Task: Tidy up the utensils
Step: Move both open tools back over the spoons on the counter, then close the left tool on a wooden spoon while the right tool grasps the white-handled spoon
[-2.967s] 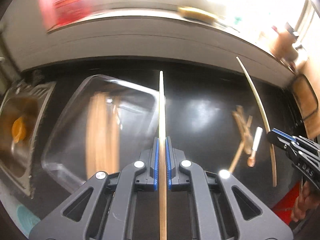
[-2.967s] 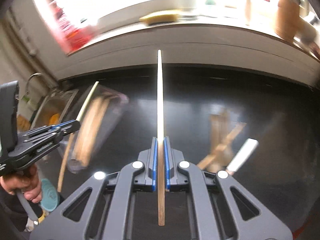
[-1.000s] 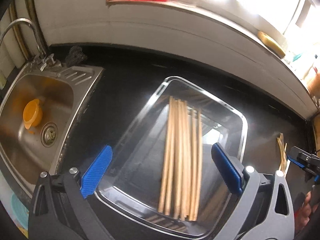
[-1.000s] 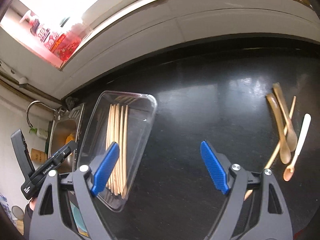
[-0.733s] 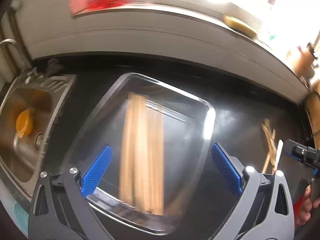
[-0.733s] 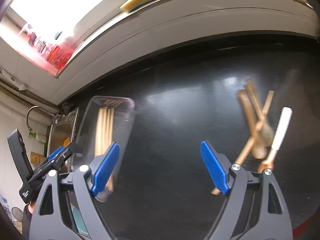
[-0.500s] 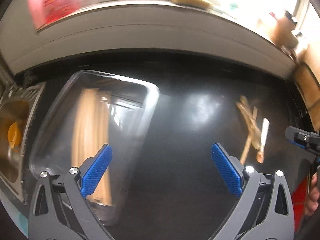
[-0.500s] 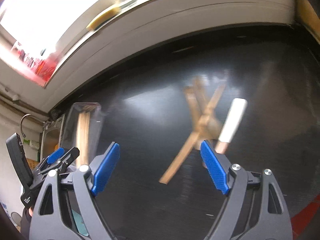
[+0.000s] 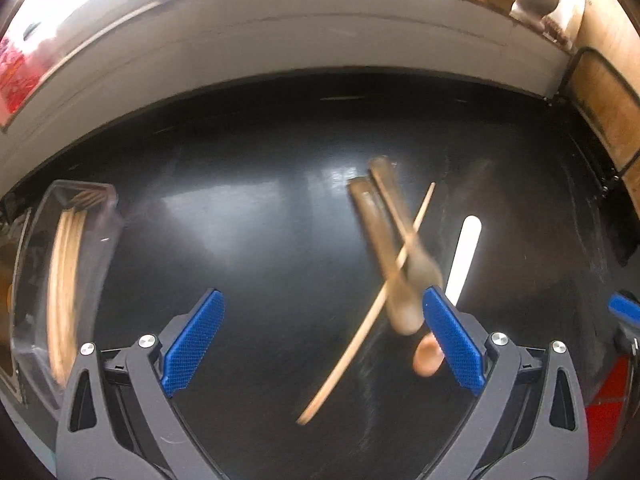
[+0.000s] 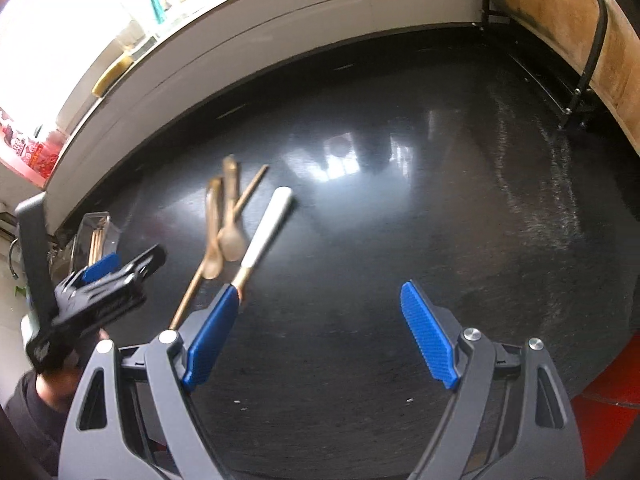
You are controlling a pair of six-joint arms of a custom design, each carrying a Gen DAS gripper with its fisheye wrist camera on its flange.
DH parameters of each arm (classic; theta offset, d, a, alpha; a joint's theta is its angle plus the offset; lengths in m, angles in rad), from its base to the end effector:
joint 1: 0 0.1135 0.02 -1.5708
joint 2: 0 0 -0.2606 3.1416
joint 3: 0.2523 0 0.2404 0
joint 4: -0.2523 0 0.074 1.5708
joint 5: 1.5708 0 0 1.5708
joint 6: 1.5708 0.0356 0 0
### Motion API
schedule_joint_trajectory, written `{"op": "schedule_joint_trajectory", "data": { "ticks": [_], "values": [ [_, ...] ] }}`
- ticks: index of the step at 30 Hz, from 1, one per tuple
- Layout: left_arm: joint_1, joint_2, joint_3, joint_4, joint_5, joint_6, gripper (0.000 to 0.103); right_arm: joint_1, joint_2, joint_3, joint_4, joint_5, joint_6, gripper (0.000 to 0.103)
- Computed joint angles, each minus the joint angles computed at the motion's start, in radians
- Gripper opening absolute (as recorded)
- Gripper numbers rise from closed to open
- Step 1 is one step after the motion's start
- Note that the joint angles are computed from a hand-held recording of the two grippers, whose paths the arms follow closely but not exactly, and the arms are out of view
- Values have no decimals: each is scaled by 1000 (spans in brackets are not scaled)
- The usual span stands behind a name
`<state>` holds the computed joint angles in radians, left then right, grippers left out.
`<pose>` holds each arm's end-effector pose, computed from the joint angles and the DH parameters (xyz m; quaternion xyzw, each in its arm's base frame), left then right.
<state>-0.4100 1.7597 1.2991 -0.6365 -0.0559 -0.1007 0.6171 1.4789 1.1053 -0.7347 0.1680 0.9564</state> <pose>0.3256 -0.1393 0.2223 0.1432 0.9611 -0.0330 0.2338 0.2346 0.1591 0.2463 0.1827 0.9528 0.1040 0.2191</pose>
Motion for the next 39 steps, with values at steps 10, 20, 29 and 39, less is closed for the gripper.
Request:
{"op": "schedule_joint_trajectory", "data": {
  "ticks": [10, 20, 29, 39],
  "values": [
    [-32, 278, 234, -42, -70, -61, 96, -103, 15, -31, 44, -42, -71, 81],
    [13, 321, 249, 10, 11, 66, 55, -86, 320, 205, 27, -45, -94, 81],
    [138, 354, 323, -48, 236, 214, 9, -2, 598, 479, -49, 27, 38, 77],
    [220, 463, 556, -219, 311, 329, 9, 72, 753, 697, -193, 151, 72, 16]
  ]
}}
